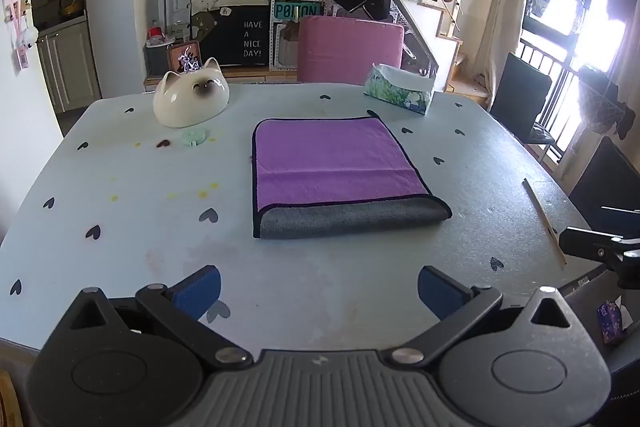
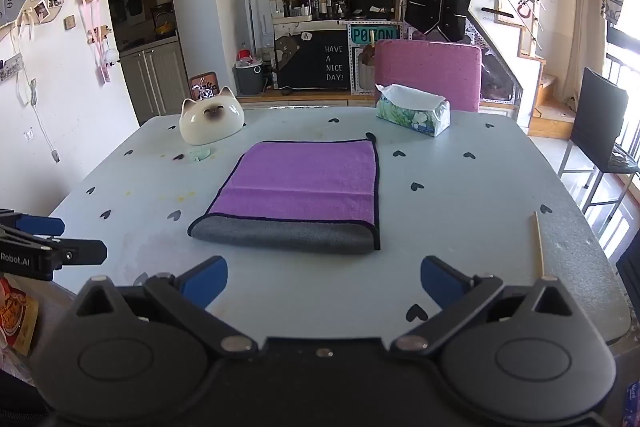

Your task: Fold towel

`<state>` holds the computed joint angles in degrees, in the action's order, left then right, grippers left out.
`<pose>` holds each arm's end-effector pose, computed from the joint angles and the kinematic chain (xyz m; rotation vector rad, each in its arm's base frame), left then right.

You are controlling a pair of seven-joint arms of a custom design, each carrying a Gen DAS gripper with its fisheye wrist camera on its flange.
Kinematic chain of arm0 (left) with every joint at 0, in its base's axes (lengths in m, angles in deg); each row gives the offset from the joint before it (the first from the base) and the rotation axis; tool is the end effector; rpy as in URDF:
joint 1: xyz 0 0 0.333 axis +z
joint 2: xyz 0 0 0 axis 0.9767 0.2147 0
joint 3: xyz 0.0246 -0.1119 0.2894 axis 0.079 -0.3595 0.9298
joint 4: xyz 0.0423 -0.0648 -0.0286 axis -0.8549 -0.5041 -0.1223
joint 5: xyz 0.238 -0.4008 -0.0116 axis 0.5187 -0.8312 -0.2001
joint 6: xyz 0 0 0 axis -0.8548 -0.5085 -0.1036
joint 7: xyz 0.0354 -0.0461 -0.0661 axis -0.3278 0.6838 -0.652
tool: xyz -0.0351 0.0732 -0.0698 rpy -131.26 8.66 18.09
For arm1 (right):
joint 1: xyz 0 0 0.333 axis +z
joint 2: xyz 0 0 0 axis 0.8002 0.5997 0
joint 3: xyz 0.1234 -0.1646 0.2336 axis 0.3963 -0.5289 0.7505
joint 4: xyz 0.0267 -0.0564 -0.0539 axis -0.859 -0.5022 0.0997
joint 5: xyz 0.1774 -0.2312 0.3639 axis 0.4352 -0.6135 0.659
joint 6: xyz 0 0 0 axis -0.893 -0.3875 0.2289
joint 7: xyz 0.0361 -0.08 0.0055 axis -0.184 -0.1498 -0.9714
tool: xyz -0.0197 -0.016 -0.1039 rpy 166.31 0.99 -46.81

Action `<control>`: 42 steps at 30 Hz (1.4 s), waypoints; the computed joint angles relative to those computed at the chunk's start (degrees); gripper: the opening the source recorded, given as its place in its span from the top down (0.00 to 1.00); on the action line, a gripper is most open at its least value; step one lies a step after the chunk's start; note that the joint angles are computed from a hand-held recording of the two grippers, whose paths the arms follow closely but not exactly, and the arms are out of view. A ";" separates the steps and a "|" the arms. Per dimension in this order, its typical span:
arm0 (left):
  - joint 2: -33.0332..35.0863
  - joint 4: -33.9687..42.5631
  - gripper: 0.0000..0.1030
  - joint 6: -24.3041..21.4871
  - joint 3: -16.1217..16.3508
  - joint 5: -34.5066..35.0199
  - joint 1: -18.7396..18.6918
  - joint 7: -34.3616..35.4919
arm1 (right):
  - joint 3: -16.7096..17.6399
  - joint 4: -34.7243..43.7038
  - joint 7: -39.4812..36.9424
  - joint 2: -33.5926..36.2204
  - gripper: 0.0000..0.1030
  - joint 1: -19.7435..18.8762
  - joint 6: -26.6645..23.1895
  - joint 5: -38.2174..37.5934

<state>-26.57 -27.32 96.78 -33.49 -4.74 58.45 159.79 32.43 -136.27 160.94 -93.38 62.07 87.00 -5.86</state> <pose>0.5499 -0.3642 0.6101 -1.3394 2.2750 -1.0243 0.3438 0.2552 0.6154 -1.4804 1.8296 -0.8237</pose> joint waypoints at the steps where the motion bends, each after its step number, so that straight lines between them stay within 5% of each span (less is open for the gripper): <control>1: 0.02 0.01 0.00 0.05 0.01 -0.07 0.00 0.10 | -0.01 0.04 -0.02 0.03 0.00 0.02 -0.08 -0.01; 42: 0.02 -0.14 0.00 0.51 -0.04 0.37 0.01 -0.01 | -0.04 0.17 0.23 0.28 0.00 0.01 0.09 -0.29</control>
<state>-26.55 -27.46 97.29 -33.53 -4.37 58.46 159.78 32.38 -136.10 161.17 -93.10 62.07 87.09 -6.15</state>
